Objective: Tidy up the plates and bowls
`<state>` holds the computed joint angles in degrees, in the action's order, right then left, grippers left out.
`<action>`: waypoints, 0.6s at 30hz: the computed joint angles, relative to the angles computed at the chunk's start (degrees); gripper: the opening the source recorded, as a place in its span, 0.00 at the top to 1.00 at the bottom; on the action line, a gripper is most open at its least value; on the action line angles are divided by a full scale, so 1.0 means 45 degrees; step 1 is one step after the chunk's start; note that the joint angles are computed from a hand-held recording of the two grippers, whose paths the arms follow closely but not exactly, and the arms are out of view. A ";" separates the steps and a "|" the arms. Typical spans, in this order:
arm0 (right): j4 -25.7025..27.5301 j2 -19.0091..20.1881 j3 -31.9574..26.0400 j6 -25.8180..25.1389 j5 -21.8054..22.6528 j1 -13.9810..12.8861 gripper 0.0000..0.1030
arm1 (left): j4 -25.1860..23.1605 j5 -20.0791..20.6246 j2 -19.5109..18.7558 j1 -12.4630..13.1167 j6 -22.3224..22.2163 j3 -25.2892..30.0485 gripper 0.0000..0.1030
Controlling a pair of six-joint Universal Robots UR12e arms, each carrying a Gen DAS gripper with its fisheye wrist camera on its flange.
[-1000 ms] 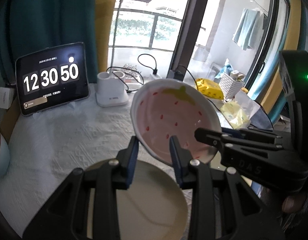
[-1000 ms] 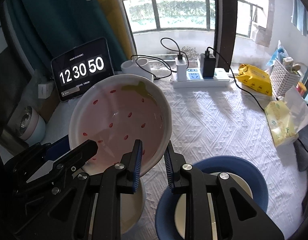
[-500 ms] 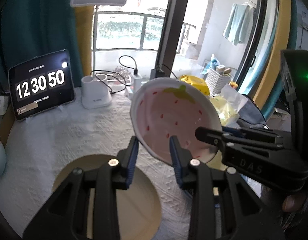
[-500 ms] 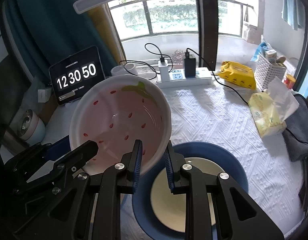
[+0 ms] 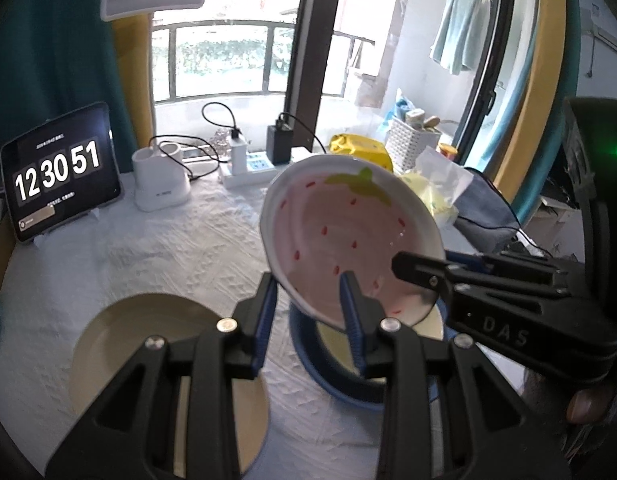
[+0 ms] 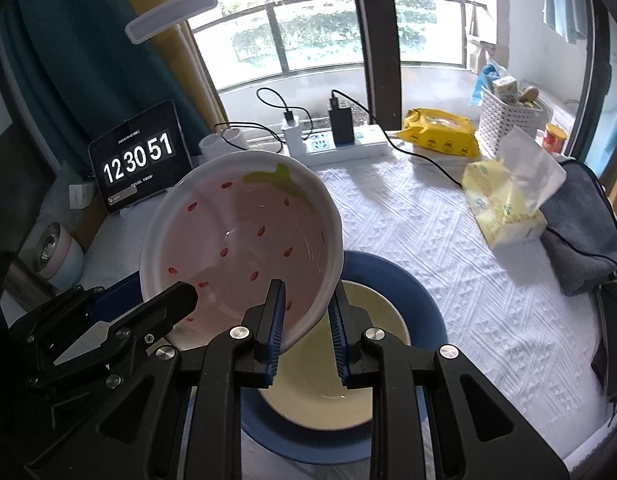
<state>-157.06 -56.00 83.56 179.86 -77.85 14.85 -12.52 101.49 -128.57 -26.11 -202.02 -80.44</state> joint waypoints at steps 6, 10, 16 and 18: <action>-0.0149 -0.0112 0.0362 0.0083 0.0227 -0.0212 0.77 | -0.0323 0.0100 -0.0165 -0.0180 0.0076 0.0244 0.68; -0.0247 -0.0152 0.0584 0.0108 0.0382 -0.0348 0.77 | -0.0531 0.0132 -0.0287 -0.0268 0.0059 0.0385 0.68; -0.0270 -0.0210 0.0890 0.0054 0.0402 -0.0481 0.77 | -0.0861 0.0077 -0.0462 -0.0391 0.0020 0.0558 0.68; -0.0309 -0.0235 0.1010 -0.0005 0.0330 -0.0505 0.77 | -0.0975 0.0023 -0.0513 -0.0418 -0.0021 0.0597 0.68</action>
